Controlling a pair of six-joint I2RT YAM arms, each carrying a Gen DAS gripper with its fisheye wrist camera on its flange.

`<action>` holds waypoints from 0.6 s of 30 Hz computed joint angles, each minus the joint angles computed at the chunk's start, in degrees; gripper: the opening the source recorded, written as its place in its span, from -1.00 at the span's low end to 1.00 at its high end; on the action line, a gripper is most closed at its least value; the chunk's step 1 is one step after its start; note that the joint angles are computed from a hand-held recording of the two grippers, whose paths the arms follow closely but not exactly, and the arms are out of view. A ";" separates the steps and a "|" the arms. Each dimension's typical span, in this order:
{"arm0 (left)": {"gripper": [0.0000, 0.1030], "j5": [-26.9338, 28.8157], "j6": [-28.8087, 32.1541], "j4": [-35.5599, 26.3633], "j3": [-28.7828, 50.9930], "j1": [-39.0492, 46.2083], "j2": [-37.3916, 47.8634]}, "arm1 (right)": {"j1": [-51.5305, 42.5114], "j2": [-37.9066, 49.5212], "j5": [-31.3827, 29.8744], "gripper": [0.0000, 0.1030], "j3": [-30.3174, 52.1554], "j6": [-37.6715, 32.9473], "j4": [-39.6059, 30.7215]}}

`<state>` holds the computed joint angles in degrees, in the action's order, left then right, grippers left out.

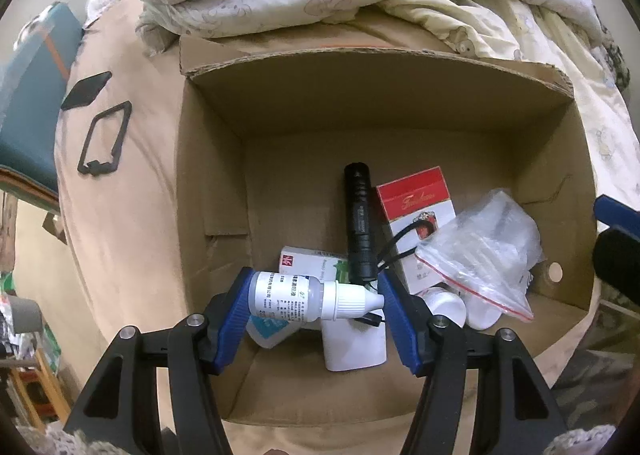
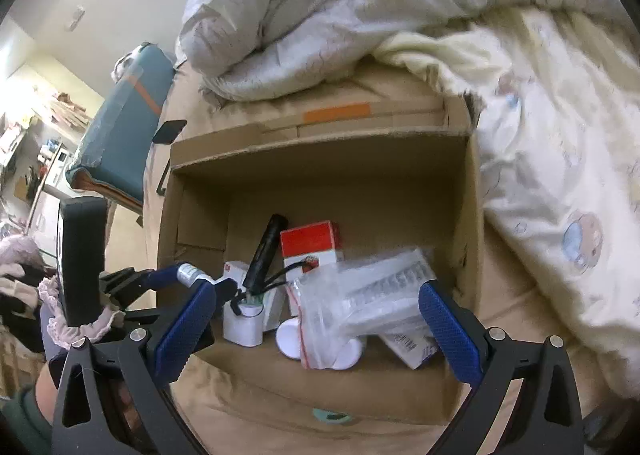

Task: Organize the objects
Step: 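Lower the blister pack into the box with the right tool while the left tool lowers the dropper bottle, then open both tools to release the blister pack and dropper bottle, then withdraw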

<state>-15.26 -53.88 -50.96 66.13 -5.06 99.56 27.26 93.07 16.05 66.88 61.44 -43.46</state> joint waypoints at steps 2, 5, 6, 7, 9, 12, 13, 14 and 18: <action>0.16 0.00 -0.02 -0.12 0.33 -0.35 0.22 | 0.00 -0.60 -0.04 1.00 -0.54 -0.18 0.37; 0.16 0.08 -0.08 -0.25 1.05 -0.80 0.81 | 0.13 -1.79 0.04 1.00 -1.88 1.06 1.49; 0.16 -0.09 -0.06 -0.34 1.32 -1.03 1.00 | 0.13 -1.80 -0.11 1.00 -1.99 0.95 1.76; 0.17 -0.29 -0.07 -0.43 1.54 -1.25 1.13 | 0.14 -1.64 -0.33 1.00 -1.98 0.68 1.90; 0.17 -0.74 0.03 -0.32 1.50 -1.69 0.99 | 0.43 -0.70 -0.48 1.00 -1.41 0.39 1.61; 0.52 0.27 -1.01 -0.47 0.73 -1.57 0.21 | 1.35 0.25 -0.03 1.00 -0.58 0.72 0.95; 0.86 1.33 -1.69 -0.47 0.30 -1.43 -0.43 | 1.59 0.49 0.16 1.00 -0.21 0.56 0.72; 0.98 2.18 -2.29 -0.33 -0.12 -1.36 -1.23 | 1.78 0.81 0.02 1.00 0.13 0.04 0.77; 1.00 2.21 -3.08 -0.96 -0.10 -2.09 -3.38 | 2.69 2.24 0.27 1.00 1.69 -0.10 -0.84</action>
<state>-13.05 -56.96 -51.92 66.03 -7.15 96.18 29.95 95.31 16.32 68.57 61.34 -44.30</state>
